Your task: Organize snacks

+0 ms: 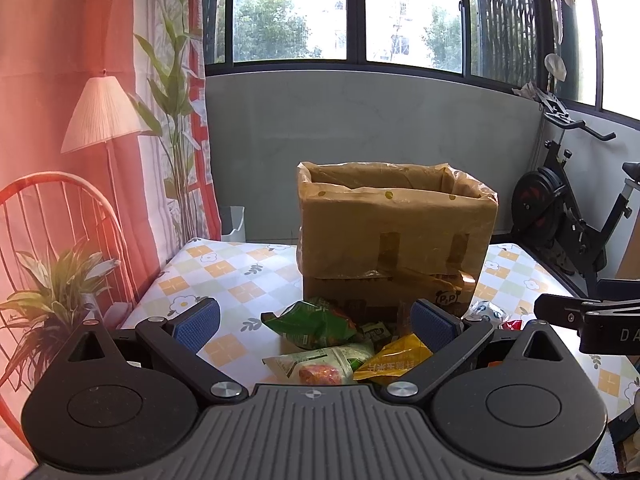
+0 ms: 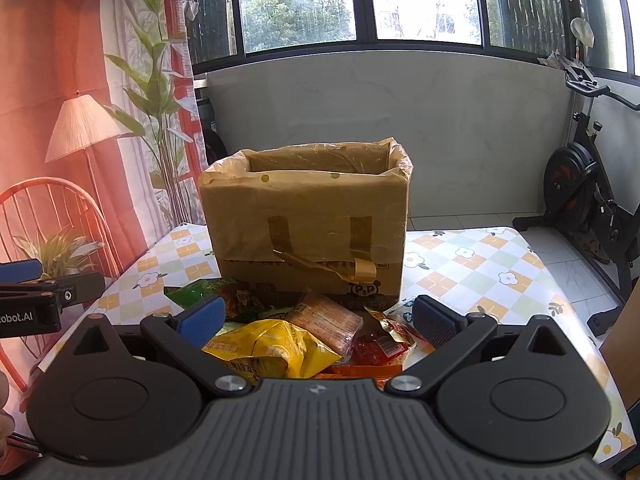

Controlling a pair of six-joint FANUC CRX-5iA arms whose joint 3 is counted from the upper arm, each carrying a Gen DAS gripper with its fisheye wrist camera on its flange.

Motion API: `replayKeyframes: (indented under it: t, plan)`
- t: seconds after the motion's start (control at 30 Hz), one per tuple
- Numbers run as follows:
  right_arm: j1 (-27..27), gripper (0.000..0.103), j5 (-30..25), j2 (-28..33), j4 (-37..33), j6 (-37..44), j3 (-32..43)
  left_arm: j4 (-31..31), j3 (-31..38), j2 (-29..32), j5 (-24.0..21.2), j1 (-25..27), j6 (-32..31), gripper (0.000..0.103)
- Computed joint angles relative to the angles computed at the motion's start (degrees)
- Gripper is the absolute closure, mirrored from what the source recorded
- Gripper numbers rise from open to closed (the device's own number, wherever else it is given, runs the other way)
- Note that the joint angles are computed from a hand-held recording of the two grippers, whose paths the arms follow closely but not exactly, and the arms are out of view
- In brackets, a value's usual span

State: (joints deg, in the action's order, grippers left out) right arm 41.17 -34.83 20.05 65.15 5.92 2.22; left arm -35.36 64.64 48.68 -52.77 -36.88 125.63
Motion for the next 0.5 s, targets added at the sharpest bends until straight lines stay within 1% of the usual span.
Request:
replayKeyframes:
  t: [0.5]
  plan:
    - [-0.2, 0.002, 0.7, 0.0, 0.0, -0.5, -0.3, 0.0, -0.6, -0.2, 0.6, 0.0, -0.7, 0.001]
